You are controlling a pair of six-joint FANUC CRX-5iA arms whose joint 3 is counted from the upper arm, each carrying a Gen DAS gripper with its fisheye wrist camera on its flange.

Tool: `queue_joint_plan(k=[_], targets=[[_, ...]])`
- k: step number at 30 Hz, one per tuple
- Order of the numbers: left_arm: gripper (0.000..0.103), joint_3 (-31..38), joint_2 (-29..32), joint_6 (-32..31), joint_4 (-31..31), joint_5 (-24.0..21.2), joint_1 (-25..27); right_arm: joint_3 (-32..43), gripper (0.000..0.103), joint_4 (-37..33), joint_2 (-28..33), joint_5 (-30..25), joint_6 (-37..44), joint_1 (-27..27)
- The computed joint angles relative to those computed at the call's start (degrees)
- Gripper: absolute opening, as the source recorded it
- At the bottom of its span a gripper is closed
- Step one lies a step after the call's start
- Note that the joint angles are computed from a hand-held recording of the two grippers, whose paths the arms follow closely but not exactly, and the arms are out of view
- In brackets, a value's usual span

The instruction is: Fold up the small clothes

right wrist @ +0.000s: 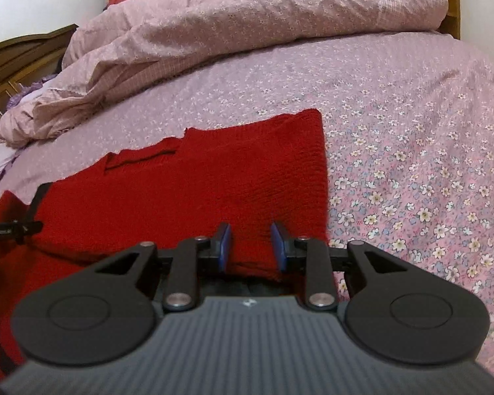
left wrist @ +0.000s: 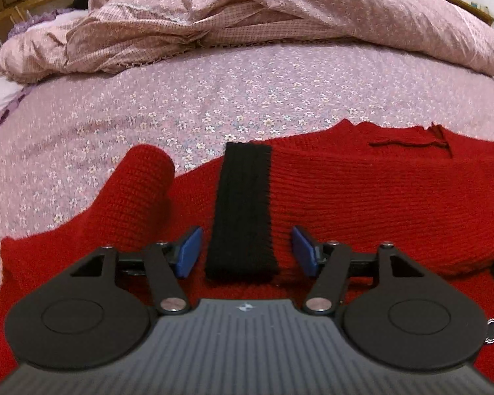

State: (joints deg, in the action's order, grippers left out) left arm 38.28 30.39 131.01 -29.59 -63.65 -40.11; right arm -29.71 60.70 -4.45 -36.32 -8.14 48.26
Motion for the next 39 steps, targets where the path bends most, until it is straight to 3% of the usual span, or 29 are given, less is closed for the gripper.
queue_joint_plan(k=[4, 8, 18, 32, 39], targets=[[0.072, 0.0, 0.1, 0.0, -0.8, 0.1, -0.1, -1.3, 0.029, 4.9, 0.5, 0.6, -3.4, -0.7], [0.072, -0.1, -0.3, 1.1, -0.4, -0.2, -0.1, -1.5, 0.029, 5.3, 0.4, 1.0, -5.0, -1.0], [0.072, -3.7, -6.0, 5.7, -2.2, -1.8, -2.1, 3.3, 0.032, -3.6, 0.2, -6.1, 1.3, 3.6], [0.072, -15.7, -18.7, 19.0, -11.0, -9.9, -5.7, 3.6, 0.034, -5.5, -4.6, -10.1, 2.2, 10.9], [0.072, -22.8, -24.8, 25.6, -12.6, -14.0, -5.1, 4.2, 0.034, -8.0, -5.2, -12.6, 2.9, 13.9]])
